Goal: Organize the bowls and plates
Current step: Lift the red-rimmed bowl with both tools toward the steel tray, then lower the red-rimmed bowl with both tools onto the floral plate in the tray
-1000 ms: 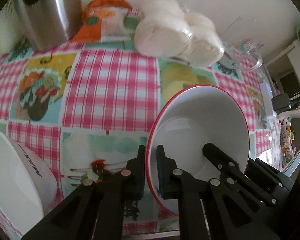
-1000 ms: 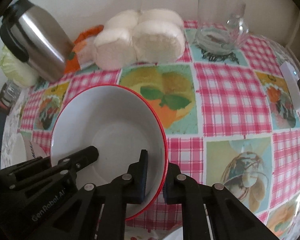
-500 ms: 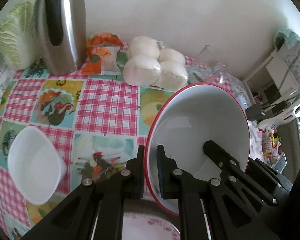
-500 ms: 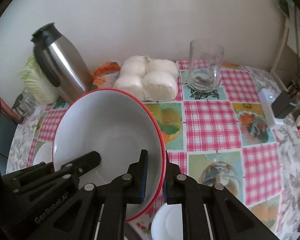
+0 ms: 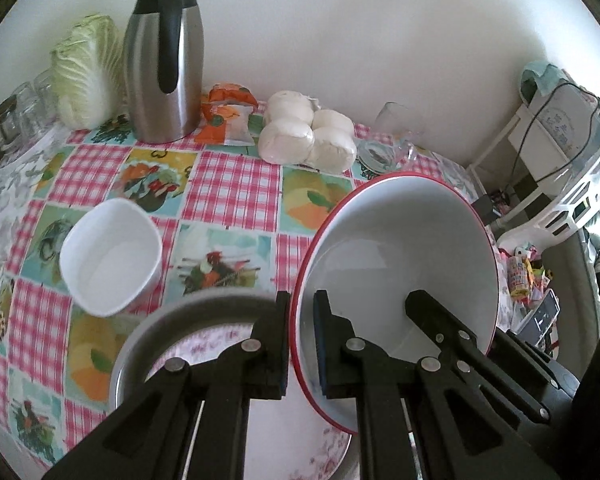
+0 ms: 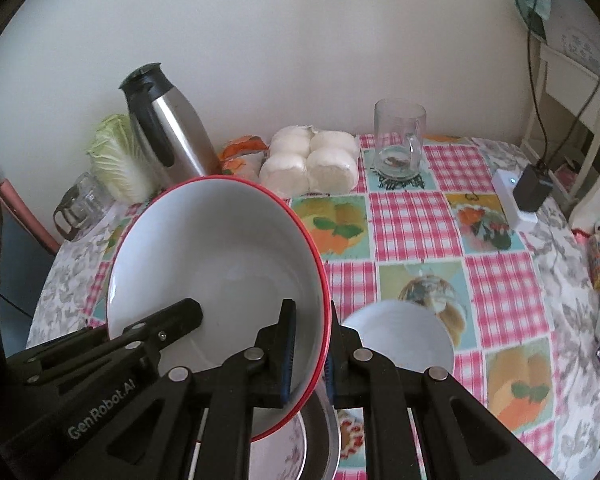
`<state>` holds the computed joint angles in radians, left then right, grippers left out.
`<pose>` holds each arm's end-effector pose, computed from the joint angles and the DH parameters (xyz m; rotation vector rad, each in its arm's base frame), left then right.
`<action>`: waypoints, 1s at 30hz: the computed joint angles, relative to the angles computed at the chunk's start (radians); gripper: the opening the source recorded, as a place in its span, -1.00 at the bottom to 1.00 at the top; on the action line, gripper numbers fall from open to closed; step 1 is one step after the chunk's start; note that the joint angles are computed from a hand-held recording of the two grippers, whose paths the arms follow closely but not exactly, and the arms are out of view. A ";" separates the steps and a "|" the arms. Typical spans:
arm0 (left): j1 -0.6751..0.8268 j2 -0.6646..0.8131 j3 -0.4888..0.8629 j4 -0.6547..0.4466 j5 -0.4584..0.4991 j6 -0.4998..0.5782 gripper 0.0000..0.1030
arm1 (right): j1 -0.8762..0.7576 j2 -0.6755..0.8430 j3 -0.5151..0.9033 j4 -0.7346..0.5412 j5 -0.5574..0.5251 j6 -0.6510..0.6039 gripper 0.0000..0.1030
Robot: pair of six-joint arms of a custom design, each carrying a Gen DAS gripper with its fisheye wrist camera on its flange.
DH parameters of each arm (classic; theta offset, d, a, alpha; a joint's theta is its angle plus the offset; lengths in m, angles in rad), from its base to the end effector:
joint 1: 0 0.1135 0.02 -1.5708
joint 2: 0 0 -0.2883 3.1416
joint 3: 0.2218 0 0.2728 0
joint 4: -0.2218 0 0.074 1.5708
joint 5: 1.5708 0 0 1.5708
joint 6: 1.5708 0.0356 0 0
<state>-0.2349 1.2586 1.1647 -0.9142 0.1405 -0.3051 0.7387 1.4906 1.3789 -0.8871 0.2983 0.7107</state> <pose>0.2520 -0.0654 0.3303 -0.0385 2.6109 -0.3783 0.2485 0.2121 0.3400 0.0759 2.5154 0.2072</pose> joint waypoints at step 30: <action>0.165 -0.352 -0.357 -0.031 0.054 0.097 -0.77 | 0.278 -0.060 -0.242 0.156 0.078 0.309 -0.74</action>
<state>-0.0700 0.9062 0.8074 -0.9454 0.1946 -0.2076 1.0172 1.4307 1.1365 -0.7311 0.3761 1.0199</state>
